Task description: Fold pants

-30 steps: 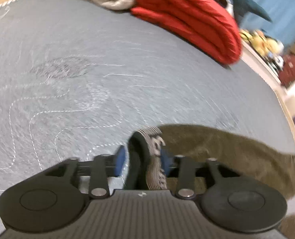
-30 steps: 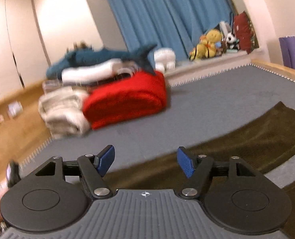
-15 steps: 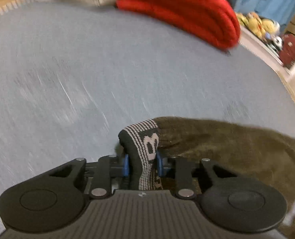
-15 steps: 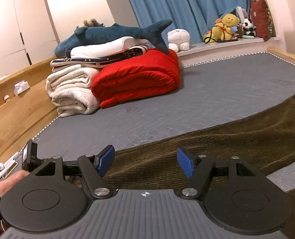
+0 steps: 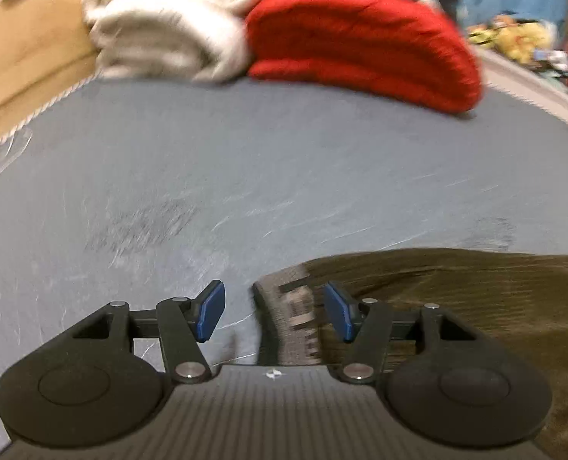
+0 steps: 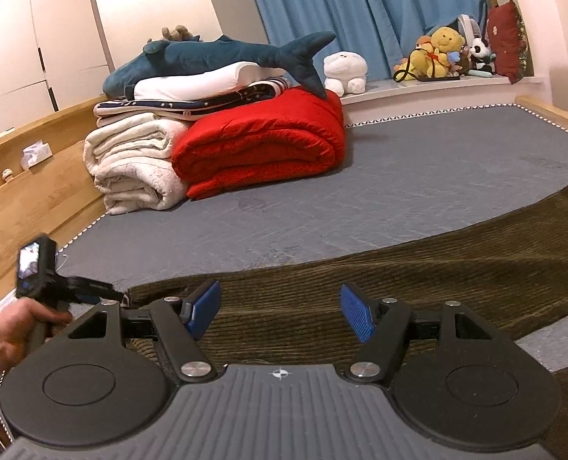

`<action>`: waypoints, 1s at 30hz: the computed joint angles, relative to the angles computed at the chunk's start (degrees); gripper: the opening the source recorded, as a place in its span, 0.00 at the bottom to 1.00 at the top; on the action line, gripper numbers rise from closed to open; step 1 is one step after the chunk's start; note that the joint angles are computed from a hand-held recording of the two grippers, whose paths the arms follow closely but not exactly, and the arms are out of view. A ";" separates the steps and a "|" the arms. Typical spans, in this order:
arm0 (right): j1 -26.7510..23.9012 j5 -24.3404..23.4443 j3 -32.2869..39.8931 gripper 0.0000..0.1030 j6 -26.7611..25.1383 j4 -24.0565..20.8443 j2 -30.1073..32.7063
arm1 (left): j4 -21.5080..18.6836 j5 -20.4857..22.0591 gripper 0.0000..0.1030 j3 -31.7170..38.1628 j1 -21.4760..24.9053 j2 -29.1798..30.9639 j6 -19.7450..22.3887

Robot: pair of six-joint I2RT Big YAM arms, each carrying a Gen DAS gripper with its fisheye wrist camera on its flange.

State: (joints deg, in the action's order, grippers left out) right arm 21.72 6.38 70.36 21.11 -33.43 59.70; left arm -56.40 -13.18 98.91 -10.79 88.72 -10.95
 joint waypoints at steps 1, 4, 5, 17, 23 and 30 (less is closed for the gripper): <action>0.11 0.08 0.03 0.69 -0.01 -0.02 0.00 | -0.07 1.74 0.58 -0.29 -0.34 -0.77 0.99; 0.81 0.89 0.09 0.69 -0.18 -0.12 0.03 | -2.12 9.43 0.50 -1.62 -0.59 -1.53 5.41; 1.01 1.02 0.01 0.69 -0.22 -0.16 -0.08 | -4.47 13.24 0.48 -1.69 -0.07 -1.17 7.69; 2.19 7.07 -0.06 0.70 -1.59 -0.03 -2.12 | -14.17 11.35 0.41 4.05 -3.09 -4.34 -1.83; -0.25 10.24 -0.63 0.71 1.40 -2.65 -3.94 | -10.22 8.35 0.66 0.02 -10.13 -10.50 -7.09; -2.79 7.25 -1.88 0.71 2.49 -5.58 -4.61 | -10.24 8.37 0.52 -6.54 -15.61 -8.34 -5.12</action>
